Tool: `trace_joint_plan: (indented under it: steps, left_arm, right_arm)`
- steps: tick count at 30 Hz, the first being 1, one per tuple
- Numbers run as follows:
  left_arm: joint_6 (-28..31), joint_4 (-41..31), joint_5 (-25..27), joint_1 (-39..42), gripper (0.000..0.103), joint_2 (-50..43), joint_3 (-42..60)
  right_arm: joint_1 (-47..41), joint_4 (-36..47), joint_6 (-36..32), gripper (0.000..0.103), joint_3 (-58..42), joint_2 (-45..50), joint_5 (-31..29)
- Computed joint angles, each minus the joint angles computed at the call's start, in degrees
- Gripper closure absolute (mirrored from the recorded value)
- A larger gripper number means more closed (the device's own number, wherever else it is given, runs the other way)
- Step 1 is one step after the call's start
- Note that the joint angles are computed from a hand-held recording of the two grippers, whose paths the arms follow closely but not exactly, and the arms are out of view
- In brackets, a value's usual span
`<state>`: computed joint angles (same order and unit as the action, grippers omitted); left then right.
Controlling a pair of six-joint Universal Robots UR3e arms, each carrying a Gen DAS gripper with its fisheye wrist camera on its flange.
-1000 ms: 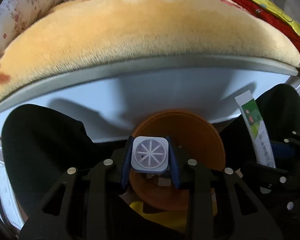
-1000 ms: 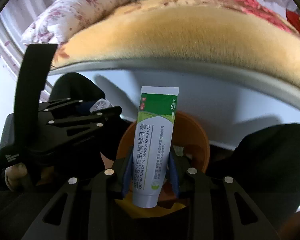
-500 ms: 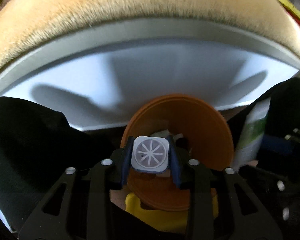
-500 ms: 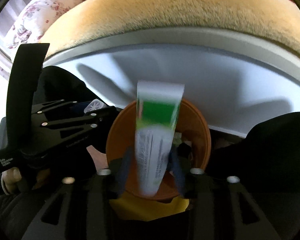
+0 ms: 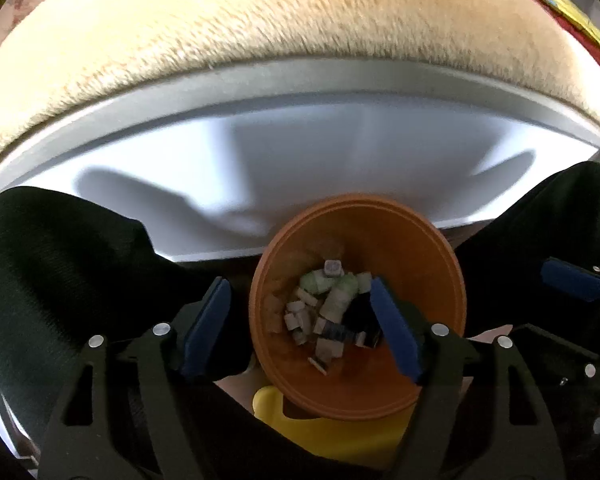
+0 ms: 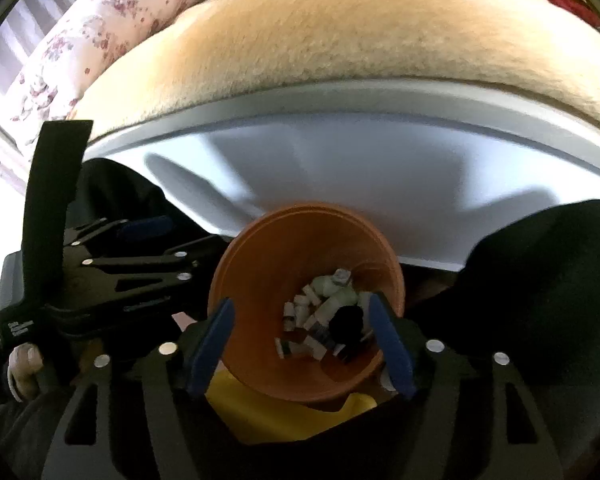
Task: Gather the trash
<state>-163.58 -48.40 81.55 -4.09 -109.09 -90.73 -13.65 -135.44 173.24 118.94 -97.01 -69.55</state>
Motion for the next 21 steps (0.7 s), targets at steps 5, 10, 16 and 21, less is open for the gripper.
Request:
trace_joint_plan:
  steps: [5, 10, 16, 21]
  left_arm:
    - [-0.2, 4.6, -1.5, 0.9, 0.031, 4.0, -3.4]
    - [-0.1, 15.3, -4.3, 2.1, 0.018, 11.4, -10.4]
    - [-2.2, 18.5, -5.7, 3.3, 0.012, 14.7, -9.4]
    - [-3.3, 16.7, -9.1, 5.7, 0.012, 16.3, -8.7]
  right_arm:
    - [0.5, -3.3, 2.5, 0.017, 2.1, -6.1, -2.7]
    - [2.4, -14.3, 8.4, 0.005, 4.1, -10.1, -7.6]
    - [6.1, -17.8, 14.3, 0.005, 1.2, -9.1, -15.7]
    - [5.9, -18.3, 14.2, 0.005, 3.4, -11.7, -17.4]
